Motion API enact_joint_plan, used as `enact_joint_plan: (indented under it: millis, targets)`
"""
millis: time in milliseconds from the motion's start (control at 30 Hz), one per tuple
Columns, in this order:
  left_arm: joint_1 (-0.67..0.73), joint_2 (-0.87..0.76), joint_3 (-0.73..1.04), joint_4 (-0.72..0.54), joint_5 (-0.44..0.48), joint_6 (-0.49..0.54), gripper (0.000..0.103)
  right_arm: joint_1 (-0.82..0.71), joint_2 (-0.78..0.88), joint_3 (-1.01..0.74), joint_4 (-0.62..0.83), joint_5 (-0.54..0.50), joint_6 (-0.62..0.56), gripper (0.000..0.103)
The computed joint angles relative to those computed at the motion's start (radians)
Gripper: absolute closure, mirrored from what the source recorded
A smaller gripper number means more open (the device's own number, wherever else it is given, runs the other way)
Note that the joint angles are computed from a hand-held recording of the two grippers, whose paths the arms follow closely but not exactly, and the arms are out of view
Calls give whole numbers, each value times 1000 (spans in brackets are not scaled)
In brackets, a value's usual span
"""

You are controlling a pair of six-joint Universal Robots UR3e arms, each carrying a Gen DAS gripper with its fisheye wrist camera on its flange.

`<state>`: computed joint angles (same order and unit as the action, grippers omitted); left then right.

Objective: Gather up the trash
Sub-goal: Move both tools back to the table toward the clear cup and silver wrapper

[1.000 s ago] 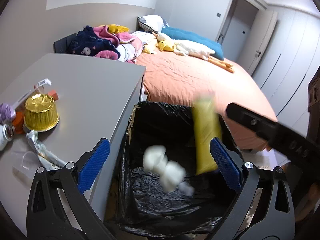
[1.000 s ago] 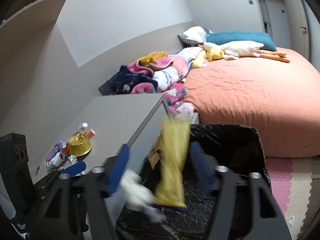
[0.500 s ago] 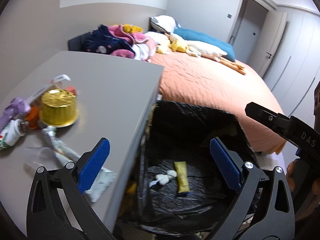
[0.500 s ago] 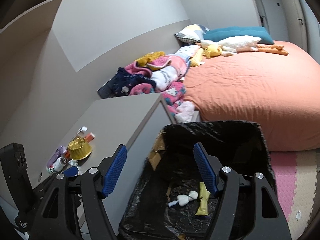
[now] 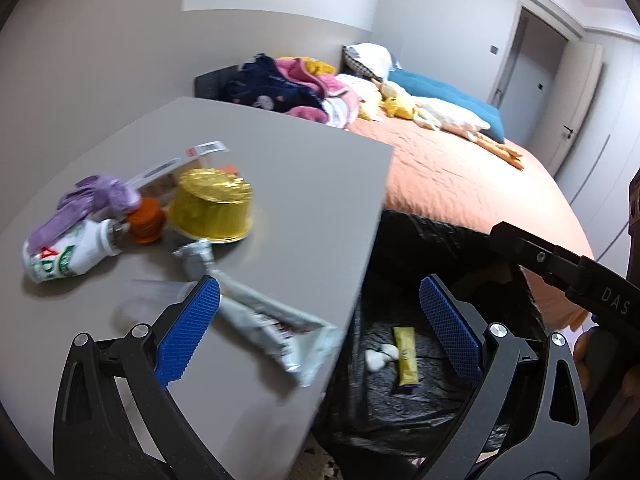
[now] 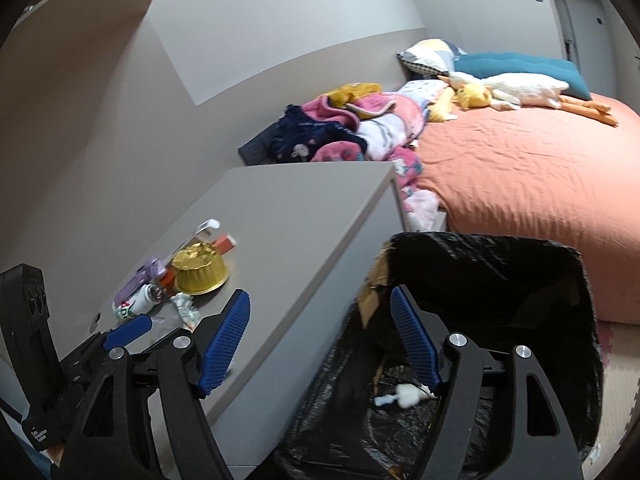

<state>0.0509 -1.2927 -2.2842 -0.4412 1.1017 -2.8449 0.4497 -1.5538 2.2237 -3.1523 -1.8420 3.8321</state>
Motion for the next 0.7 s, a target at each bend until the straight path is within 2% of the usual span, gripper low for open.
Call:
enact_joint_plan:
  millis: [333, 567, 700]
  targets:
    - [190, 46, -52, -58, -21, 107, 6, 39, 195, -176, -15, 71, -37, 29]
    - [266, -1, -58, -62, -28, 146, 7, 62, 299, -275, -7, 111, -67, 29]
    - [260, -58, -37, -35, -1, 133, 15, 71, 342, -326, 39, 121, -91, 29]
